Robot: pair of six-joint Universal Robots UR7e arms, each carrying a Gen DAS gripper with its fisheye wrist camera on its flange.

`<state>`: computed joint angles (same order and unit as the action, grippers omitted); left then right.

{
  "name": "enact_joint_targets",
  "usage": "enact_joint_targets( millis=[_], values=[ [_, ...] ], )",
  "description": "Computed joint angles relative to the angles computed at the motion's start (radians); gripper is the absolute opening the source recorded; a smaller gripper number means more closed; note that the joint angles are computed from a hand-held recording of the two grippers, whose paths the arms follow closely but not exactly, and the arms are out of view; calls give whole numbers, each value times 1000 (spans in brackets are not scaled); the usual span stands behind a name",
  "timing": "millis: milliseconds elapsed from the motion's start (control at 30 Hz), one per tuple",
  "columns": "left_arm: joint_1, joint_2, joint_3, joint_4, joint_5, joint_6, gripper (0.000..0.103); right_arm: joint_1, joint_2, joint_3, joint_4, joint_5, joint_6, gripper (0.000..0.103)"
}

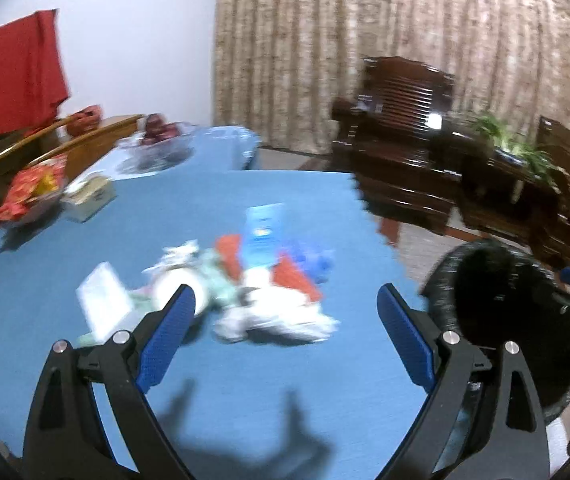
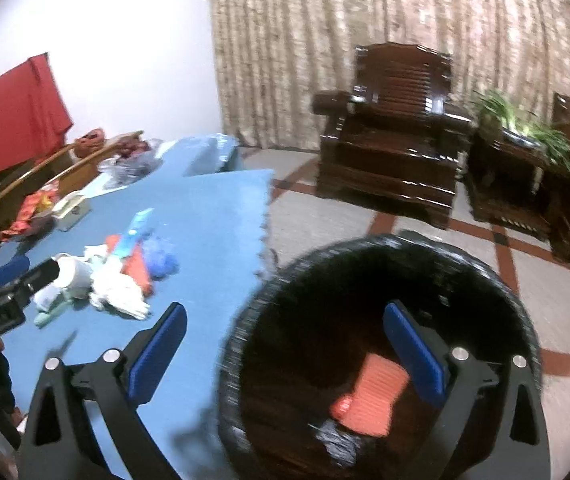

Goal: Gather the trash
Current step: 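Return both tools to the table and grasp the white tissue with the right gripper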

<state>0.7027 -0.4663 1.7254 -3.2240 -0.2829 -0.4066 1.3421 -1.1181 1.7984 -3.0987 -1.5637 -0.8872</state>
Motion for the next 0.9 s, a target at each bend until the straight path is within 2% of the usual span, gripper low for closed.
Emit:
enact_joint_targets(
  millis=[167, 233, 433, 533, 667, 900],
  values=[
    [-2, -88, 118, 163, 81, -224, 90, 53, 49, 15, -9, 17, -28, 97],
    [3, -140, 166, 296, 110, -362, 90, 69, 71, 18, -17, 18, -37, 97],
    [37, -255, 253, 604, 139, -669, 89, 111, 155, 11, -49, 22, -77, 96],
    [49, -279, 269, 691, 145, -753, 89, 126, 197, -10, -43, 12, -79, 91],
    [68, -280, 282, 639, 144, -722, 88, 138, 237, -25, -37, -1, -84, 86],
    [108, -253, 275, 483, 125, -587, 87, 154, 316, -63, -17, -53, -110, 78]
  ],
)
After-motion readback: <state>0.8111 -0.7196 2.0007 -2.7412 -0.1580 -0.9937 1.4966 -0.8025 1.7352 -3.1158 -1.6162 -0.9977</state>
